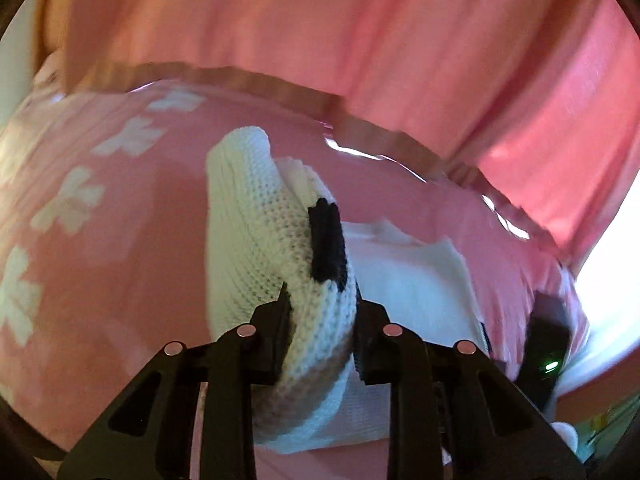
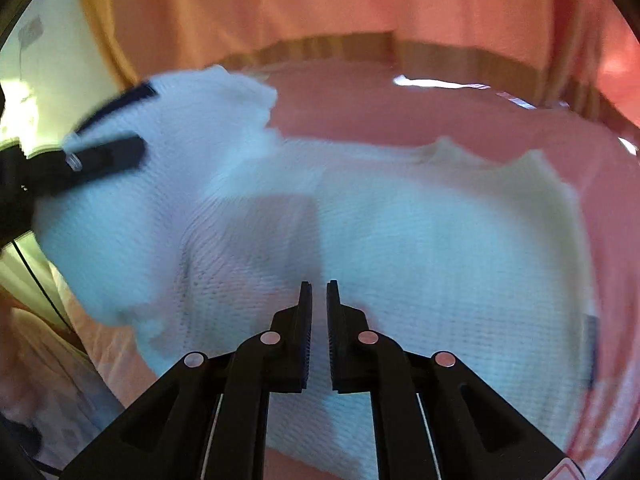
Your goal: Fold small clothes
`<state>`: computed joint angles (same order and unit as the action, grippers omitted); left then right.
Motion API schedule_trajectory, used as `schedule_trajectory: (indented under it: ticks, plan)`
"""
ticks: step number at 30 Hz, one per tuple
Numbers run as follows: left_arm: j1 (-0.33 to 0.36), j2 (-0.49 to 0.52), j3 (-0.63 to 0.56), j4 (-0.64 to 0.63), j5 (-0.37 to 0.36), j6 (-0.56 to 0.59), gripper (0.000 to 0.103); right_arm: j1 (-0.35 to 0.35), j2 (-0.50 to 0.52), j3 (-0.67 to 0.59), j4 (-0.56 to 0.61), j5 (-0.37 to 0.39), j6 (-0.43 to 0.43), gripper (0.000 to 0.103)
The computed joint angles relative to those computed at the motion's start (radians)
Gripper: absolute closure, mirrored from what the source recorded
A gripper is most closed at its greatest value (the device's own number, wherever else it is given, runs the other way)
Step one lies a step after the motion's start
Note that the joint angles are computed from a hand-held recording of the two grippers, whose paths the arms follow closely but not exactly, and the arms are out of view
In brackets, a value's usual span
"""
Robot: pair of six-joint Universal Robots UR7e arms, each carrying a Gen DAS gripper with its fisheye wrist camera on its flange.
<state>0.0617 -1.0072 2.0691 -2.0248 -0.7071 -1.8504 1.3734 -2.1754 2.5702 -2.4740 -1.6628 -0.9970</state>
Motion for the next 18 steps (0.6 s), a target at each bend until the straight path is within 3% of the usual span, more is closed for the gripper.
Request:
schedule_trajectory:
  ticks: [3,6,8,10,12,14,18]
  plan:
    - [0.043,0.096,-0.072,-0.056,-0.034,0.112,0.077,-0.125,-0.065,-0.042,0.053,0.067,-0.020,0.093]
    - [0.070,0.162,-0.122,-0.035,-0.088,0.142,0.069,-0.222,-0.084,-0.078,0.092,0.114,-0.015,0.089]
    - [0.065,0.178,-0.128,-0.040,-0.111,0.144,0.055,-0.272,-0.099,-0.097,0.123,0.153,-0.027,0.088]
    - [0.034,0.171,-0.121,-0.037,-0.105,0.148,0.030,-0.294,-0.108,-0.113,0.152,0.175,-0.035,0.088]
    - [0.001,0.156,-0.115,-0.001,-0.077,0.121,0.017,-0.306,-0.121,-0.129,0.211,0.204,-0.042,0.081]
    - [-0.037,0.124,-0.096,0.067,-0.034,0.056,0.015,-0.311,-0.124,-0.151,0.299,0.243,-0.033,0.059]
    - [-0.090,0.050,-0.056,0.299,-0.041,-0.183,0.014,-0.272,-0.121,-0.171,0.442,0.277,-0.035,0.041]
